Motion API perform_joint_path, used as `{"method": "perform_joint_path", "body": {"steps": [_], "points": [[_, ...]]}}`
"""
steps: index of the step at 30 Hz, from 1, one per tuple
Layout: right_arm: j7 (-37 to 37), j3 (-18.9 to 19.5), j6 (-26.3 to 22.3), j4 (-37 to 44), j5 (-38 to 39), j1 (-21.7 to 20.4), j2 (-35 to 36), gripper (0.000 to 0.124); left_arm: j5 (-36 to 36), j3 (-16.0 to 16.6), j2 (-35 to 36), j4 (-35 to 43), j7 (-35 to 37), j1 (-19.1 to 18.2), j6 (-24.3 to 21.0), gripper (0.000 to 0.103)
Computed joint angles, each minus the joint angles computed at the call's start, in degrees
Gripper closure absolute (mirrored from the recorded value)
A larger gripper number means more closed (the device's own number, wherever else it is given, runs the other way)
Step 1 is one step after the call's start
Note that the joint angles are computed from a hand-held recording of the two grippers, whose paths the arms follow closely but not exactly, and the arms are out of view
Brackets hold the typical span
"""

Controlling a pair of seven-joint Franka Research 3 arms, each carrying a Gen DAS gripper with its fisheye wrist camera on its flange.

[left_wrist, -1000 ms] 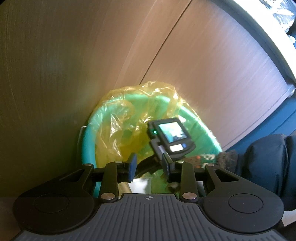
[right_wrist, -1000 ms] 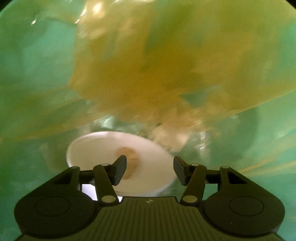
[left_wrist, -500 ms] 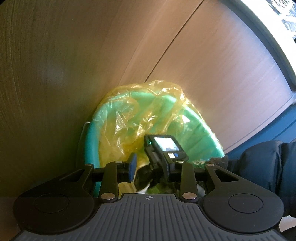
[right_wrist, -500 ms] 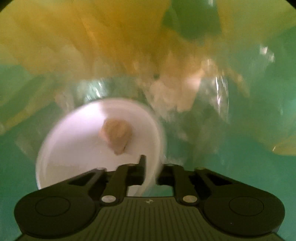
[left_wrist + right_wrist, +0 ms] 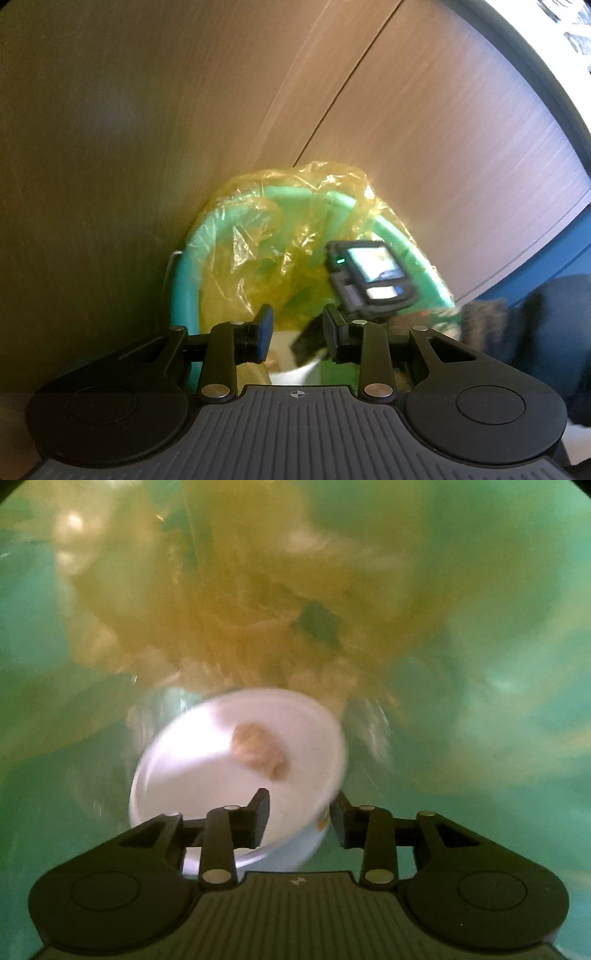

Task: Collect trash
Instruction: 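Open the right tool to drop the ginger root into the bin, then withdraw both tools from the bin back up to the counter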

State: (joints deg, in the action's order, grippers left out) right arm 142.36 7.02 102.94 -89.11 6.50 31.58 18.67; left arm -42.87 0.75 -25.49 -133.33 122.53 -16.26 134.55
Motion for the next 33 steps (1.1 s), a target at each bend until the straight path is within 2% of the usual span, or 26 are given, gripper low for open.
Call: {"method": "perform_joint_path", "body": {"steps": [2, 4, 6, 12, 14, 16, 19, 23, 25, 29, 33], "points": [[-0.41, 0.04, -2.18, 1.57, -0.11, -0.12, -0.97, 0.077, 1.7, -1.17, -0.3, -0.28, -1.13, 0.35, 1.29, 0.07], [-1.08, 0.49, -2.35, 0.23, -0.45, 0.23, -2.99, 0.077, 3.29, -1.86, -0.88, -0.64, -2.46, 0.3, 2.33, 0.07], [-1.45, 0.94, -5.14, 2.81, -0.36, 0.6, -1.84, 0.077, 3.92, -1.53, -1.52, -1.19, -2.52, -0.38, 2.64, 0.07], [-1.46, 1.91, -3.68, -3.13, 15.55, -2.45, 0.41, 0.076, 3.56, 0.2, -2.0, -1.61, -2.7, -1.52, 2.81, 0.07], [0.49, 2.08, -3.02, -2.91, 16.9, -1.93, 1.75, 0.076, 3.03, 0.6, -1.69, -1.44, -2.44, -1.66, 2.9, 0.07], [0.9, 1.91, -3.24, -0.71, 15.33, -1.31, 2.72, 0.076, 2.75, 0.72, -1.55, -1.28, -2.55, -1.54, 2.8, 0.07], [1.14, 1.23, -6.13, 3.44, 10.78, -0.49, 2.07, 0.076, 2.97, 0.41, -1.58, -1.31, -2.79, -1.35, 2.72, 0.07], [3.91, 0.0, -7.73, 4.92, 5.2, -0.28, -3.75, 0.075, 3.88, -0.33, -1.9, -1.35, -3.15, -1.36, 3.63, 0.07], [6.14, -0.11, -7.21, 5.33, 1.64, -0.01, -7.17, 0.069, 4.47, -0.57, -2.49, -1.58, -3.54, -1.56, 4.3, 0.07], [9.34, 0.92, -4.29, 6.44, -5.25, 0.25, -13.02, 0.063, 5.15, 0.4, -4.24, -0.92, -4.48, -2.17, 1.72, 0.07], [11.18, 2.94, -1.39, 6.97, -11.84, 0.95, -17.18, 0.052, 8.75, -0.84, -5.97, 0.16, -8.74, -1.18, 0.44, 0.07]]}}
